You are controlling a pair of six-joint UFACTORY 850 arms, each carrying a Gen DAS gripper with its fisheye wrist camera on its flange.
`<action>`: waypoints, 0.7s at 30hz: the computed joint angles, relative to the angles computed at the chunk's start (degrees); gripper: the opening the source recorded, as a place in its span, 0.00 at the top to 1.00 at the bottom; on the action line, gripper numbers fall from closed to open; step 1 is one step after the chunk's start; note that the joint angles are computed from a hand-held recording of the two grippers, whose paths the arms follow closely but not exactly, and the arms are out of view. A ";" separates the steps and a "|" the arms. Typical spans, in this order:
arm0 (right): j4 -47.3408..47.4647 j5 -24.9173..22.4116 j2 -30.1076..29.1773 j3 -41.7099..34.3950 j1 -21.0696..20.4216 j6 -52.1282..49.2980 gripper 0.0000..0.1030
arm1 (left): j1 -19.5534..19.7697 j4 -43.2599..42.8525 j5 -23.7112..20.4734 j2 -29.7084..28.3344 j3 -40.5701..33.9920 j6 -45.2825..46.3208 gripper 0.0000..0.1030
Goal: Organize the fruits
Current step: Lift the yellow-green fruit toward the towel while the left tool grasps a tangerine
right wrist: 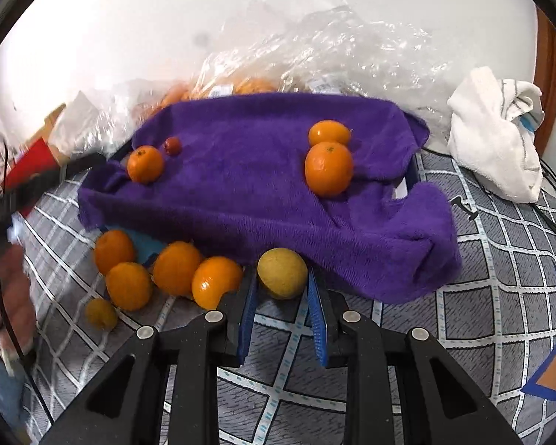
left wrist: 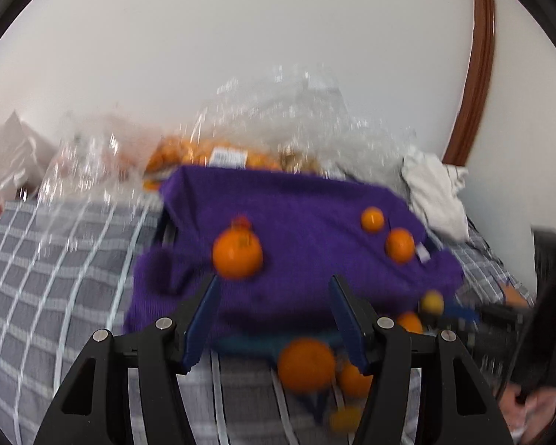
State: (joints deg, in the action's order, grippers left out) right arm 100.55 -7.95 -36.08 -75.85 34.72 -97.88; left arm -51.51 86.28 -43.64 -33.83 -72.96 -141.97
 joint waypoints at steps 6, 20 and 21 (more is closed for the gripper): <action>16.22 -2.94 1.67 1.84 -0.52 -15.73 0.74 | -1.86 -2.57 2.28 -0.91 0.75 -0.83 0.44; 22.70 -5.32 1.72 2.19 -1.98 -18.99 0.74 | 0.25 -0.14 9.01 -2.22 -0.45 -4.37 0.64; 22.73 -5.37 1.71 2.21 -2.01 -18.85 0.74 | 0.09 1.18 8.39 -1.85 0.26 -6.49 0.64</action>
State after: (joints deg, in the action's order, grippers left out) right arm 123.28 -13.32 -34.37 -73.64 32.71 -116.73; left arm -51.42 87.47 -35.25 -35.68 -72.70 -148.46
